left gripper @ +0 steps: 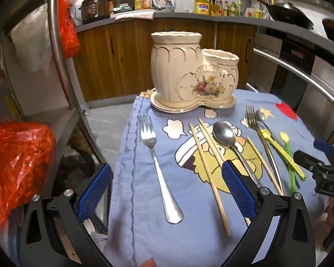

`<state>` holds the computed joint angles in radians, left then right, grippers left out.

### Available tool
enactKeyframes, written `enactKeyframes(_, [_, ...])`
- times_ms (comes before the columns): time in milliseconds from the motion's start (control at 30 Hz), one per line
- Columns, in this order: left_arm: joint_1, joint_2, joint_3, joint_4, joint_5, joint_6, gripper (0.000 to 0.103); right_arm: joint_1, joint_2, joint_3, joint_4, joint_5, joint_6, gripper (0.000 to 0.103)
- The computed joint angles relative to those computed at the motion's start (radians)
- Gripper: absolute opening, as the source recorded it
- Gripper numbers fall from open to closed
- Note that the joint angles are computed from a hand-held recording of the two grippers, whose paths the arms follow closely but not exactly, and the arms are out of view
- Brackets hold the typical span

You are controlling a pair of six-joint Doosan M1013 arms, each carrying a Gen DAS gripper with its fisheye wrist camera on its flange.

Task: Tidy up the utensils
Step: 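Grasp the yellow tulip utensil with the right tool while the left tool grasps the silver fork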

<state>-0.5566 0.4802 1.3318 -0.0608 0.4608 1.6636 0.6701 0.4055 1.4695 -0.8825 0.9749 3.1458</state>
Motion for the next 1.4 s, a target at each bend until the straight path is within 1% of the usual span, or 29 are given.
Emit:
enactKeyframes(67, [0.004,-0.001,0.001,0.004,-0.007,-0.021,0.098,-0.010,-0.009,0.013,0.018,-0.015,0.003,0.098])
enactKeyframes(100, [0.006,0.001,-0.001,0.013,-0.006,-0.034,0.098,-0.016,-0.017,0.026,0.025,-0.037,0.010,0.098])
enactKeyframes(167, [0.012,0.004,-0.015,-0.009,0.017,-0.017,0.098,-0.019,-0.021,0.034,0.028,-0.039,0.016,0.098])
enactKeyframes(200, [0.010,0.014,-0.024,0.005,0.027,-0.022,0.098,-0.020,-0.023,0.038,0.026,-0.043,0.016,0.098])
enactKeyframes(267, [0.017,0.033,-0.054,-0.026,0.055,0.004,0.098,-0.021,-0.024,0.040,0.031,-0.052,0.008,0.098])
enactKeyframes(300, [0.010,0.030,-0.043,0.006,0.043,-0.014,0.098,-0.023,-0.024,0.040,0.041,-0.066,-0.005,0.095])
enactKeyframes(333, [0.010,0.033,-0.046,0.011,0.043,-0.016,0.098,-0.025,-0.024,0.038,0.050,-0.076,-0.016,0.089])
enactKeyframes(367, [0.011,0.030,-0.042,0.010,0.044,-0.015,0.098,-0.026,-0.022,0.034,0.059,-0.084,-0.034,0.087])
enactKeyframes(433, [0.013,0.026,-0.039,0.007,0.051,-0.012,0.098,-0.030,-0.012,0.015,0.079,-0.080,-0.095,0.071])
enactKeyframes(467, [0.015,0.029,-0.043,0.006,0.058,-0.006,0.098,-0.031,-0.005,0.004,0.090,-0.072,-0.128,0.066])
enactKeyframes(533, [0.019,0.039,-0.061,-0.007,0.092,0.005,0.098,-0.036,0.006,-0.015,0.116,-0.072,-0.196,0.050])
enactKeyframes(567, [0.020,0.043,-0.067,-0.009,0.105,0.007,0.098,-0.040,0.011,-0.023,0.133,-0.075,-0.225,0.046])
enactKeyframes(600, [0.023,0.047,-0.075,-0.016,0.122,0.015,0.098,-0.043,0.016,-0.031,0.152,-0.079,-0.255,0.038])
enactKeyframes(633, [0.024,0.048,-0.075,-0.024,0.117,0.022,0.097,-0.046,0.019,-0.034,0.163,-0.083,-0.273,0.031])
enactKeyframes(700, [0.028,0.053,-0.083,-0.030,0.134,0.027,0.097,-0.051,0.029,-0.047,0.190,-0.081,-0.315,0.022])
enactKeyframes(733, [0.030,0.054,-0.083,-0.039,0.134,0.034,0.097,-0.053,0.031,-0.050,0.204,-0.087,-0.332,0.020])
enactKeyframes(833, [0.032,0.058,-0.090,-0.042,0.146,0.037,0.097,-0.056,0.042,-0.065,0.231,-0.073,-0.362,0.020])
enactKeyframes(900, [0.033,0.056,-0.083,-0.040,0.122,0.041,0.097,-0.057,0.047,-0.072,0.229,-0.061,-0.367,0.020])
enactKeyframes(1000, [0.036,0.060,-0.086,-0.041,0.119,0.055,0.096,-0.063,0.051,-0.078,0.235,-0.056,-0.377,0.020])
enactKeyframes(1033, [0.036,0.065,-0.093,-0.047,0.131,0.062,0.096,-0.064,0.050,-0.076,0.234,-0.060,-0.377,0.020])
enactKeyframes(1067, [0.037,0.070,-0.102,-0.043,0.146,0.064,0.096,-0.066,0.048,-0.073,0.236,-0.066,-0.372,0.016])
enactKeyframes(1100, [0.036,0.075,-0.108,-0.033,0.153,0.060,0.095,-0.067,0.046,-0.071,0.231,-0.072,-0.363,0.010])
enactKeyframes(1167, [0.035,0.086,-0.124,-0.009,0.169,0.050,0.092,-0.069,0.036,-0.056,0.210,-0.093,-0.320,0.010])
enactKeyframes(1233, [0.033,0.097,-0.141,0.003,0.191,0.042,0.083,-0.067,0.028,-0.045,0.184,-0.103,-0.284,0.010])
enactKeyframes(1267, [0.035,0.107,-0.157,-0.003,0.213,0.042,0.080,-0.066,0.022,-0.038,0.168,-0.113,-0.264,0.010])
enactKeyframes(1333, [0.036,0.125,-0.183,-0.007,0.246,0.033,0.066,-0.064,0.015,-0.029,0.144,-0.124,-0.237,0.010])
enactKeyframes(1367, [0.036,0.131,-0.191,-0.009,0.253,0.029,0.061,-0.064,0.010,-0.022,0.136,-0.138,-0.224,0.010])
enactKeyframes(1400, [0.035,0.137,-0.200,-0.004,0.260,0.021,0.054,-0.064,0.008,-0.019,0.131,-0.145,-0.216,0.010])
